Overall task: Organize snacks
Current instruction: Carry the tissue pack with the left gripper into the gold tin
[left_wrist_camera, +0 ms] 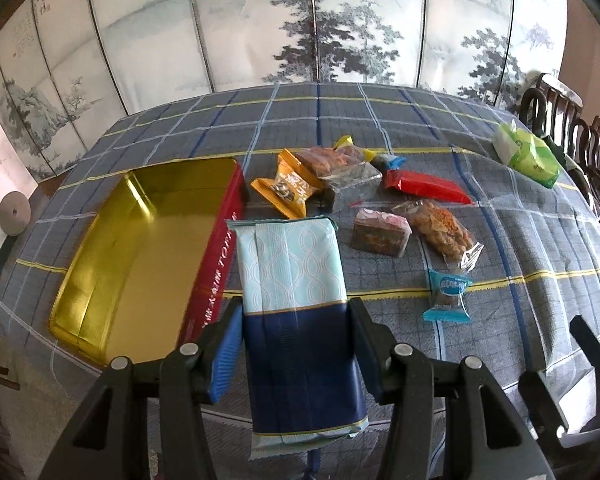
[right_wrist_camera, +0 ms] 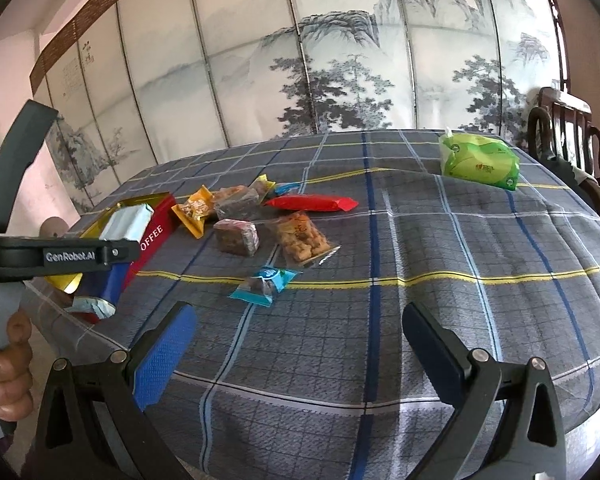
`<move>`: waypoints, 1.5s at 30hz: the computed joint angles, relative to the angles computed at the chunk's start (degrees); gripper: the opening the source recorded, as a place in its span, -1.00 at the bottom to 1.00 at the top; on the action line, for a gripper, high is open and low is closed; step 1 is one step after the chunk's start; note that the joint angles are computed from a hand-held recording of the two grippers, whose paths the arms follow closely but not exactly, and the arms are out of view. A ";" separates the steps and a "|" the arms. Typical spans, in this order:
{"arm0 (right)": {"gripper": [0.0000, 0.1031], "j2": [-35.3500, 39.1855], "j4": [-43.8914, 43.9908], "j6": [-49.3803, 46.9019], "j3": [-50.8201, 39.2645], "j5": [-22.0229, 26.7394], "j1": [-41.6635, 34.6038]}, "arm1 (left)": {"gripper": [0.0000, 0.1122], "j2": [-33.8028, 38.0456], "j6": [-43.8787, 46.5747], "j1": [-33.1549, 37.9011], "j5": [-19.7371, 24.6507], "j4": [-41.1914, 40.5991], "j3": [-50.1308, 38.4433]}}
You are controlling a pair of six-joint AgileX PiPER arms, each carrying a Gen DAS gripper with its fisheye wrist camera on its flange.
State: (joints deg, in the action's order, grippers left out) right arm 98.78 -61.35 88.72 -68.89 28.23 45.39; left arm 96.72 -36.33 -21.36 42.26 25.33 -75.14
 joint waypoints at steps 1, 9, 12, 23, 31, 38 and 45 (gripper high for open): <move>0.99 0.21 0.49 -0.74 -0.36 -0.02 0.00 | -0.07 -0.34 -0.14 0.19 0.07 0.18 0.01; 0.99 1.72 5.34 -3.90 -1.86 -2.43 -1.50 | -0.08 -3.27 0.34 3.83 0.25 -0.18 0.06; 0.99 2.79 8.51 -6.53 -3.04 -3.45 -2.42 | -0.08 -3.74 0.73 5.13 0.40 -0.49 0.10; 0.56 10.75 30.72 -29.76 -15.16 -2.84 -4.98 | -0.07 -4.86 3.36 9.56 0.40 -1.23 0.28; 0.36 15.40 40.87 -37.97 -21.92 0.64 -6.78 | -0.07 -3.84 7.34 13.93 0.37 -3.93 -0.85; 0.09 19.56 44.51 -41.22 -28.01 5.19 -7.36 | -0.07 -1.30 11.51 17.82 0.55 -5.85 -3.11; -0.43 21.72 49.36 -45.77 -31.56 8.13 -8.38 | -0.07 4.50 18.19 22.32 1.04 -8.06 -9.74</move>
